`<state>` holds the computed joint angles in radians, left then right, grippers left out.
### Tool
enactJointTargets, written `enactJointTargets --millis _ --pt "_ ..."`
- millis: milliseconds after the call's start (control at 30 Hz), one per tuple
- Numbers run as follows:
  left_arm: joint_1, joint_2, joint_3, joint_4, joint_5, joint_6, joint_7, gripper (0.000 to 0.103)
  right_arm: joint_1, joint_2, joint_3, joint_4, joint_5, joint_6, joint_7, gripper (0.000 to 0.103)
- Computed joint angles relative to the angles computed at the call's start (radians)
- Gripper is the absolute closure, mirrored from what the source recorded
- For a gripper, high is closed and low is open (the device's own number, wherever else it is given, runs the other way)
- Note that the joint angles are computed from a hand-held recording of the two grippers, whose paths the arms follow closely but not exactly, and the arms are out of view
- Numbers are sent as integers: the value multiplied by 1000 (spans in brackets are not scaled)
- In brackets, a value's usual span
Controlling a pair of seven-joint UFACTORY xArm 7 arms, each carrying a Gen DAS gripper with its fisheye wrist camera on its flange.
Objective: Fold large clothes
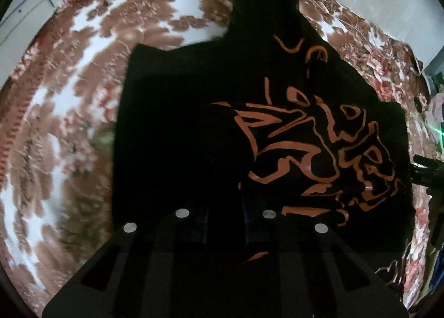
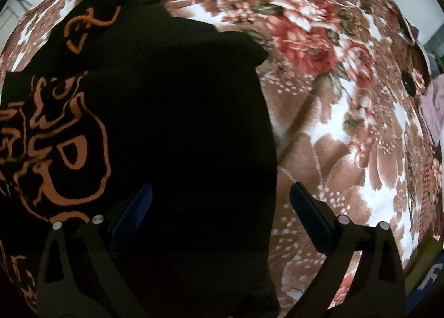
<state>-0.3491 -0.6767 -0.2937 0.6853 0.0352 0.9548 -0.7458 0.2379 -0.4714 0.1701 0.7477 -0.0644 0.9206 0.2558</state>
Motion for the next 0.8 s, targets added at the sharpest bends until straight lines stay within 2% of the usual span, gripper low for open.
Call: enactJointTargets --millis 133,200,233,367,467,567,633,700,800 --pt "3 17 24 -59 -20 -21 3 83 14 2 5 -11 9 -30 -19 5" --pt "9 45 -2 -65 9 -21 -2 62 9 4 19 -21 -23 -47 -11 5" --pt "13 46 -25 -62 37 -20 -17 60 8 4 19 -25 -27 -53 -8 5" --pt "23 13 -65 -22 114 -4 -64 39 13 -22 18 -15 -22 -44 14 5" --pt "35 0 -91 34 177 6 -71 27 37 -53 27 0 -3 -47 6 5" --pt "21 31 -83 71 165 -39 -66 25 68 -52 40 26 29 -62 4 5" --pt "22 72 -109 74 183 -84 -78 24 88 -25 42 40 55 -78 -2 5" --pt "26 121 -139 63 217 -92 -97 23 93 10 52 46 49 -85 -4 5" --pt "-1 178 -124 23 211 -96 -113 23 94 57 60 39 21 -84 -11 5"
